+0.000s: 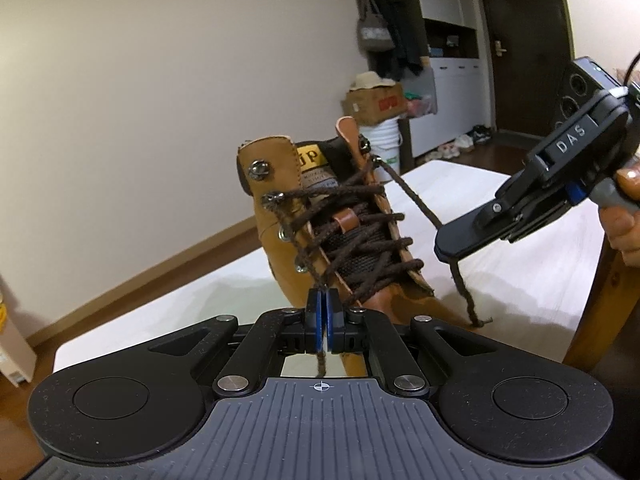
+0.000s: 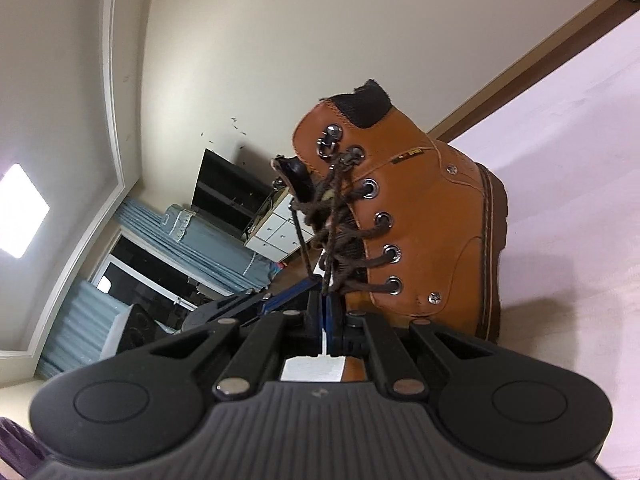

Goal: Lace up shoes with both hands

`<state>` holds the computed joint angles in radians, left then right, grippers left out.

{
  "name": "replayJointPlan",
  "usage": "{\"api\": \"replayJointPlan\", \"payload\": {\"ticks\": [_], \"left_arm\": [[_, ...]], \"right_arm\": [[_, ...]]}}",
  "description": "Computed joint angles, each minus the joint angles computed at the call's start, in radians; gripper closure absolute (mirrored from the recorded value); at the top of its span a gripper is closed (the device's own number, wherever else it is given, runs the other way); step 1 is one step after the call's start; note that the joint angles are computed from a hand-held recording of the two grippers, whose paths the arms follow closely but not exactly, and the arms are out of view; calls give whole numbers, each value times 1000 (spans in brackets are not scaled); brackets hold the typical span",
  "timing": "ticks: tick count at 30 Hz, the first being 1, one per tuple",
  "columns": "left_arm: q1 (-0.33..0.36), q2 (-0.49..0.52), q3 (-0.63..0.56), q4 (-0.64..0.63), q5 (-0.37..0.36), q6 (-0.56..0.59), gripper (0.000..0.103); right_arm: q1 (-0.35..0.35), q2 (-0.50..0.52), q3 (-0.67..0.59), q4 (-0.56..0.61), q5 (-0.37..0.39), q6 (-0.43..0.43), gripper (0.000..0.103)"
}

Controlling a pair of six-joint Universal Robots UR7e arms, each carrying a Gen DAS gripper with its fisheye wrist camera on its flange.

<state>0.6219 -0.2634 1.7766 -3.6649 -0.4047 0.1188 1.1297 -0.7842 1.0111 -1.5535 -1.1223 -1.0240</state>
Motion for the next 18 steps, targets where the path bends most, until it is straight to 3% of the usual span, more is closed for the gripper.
{"api": "replayJointPlan", "payload": {"ticks": [18], "left_arm": [[4, 11, -11, -20, 10, 12, 100]], "right_arm": [[-8, -40, 67, -51, -3, 10, 101]]}}
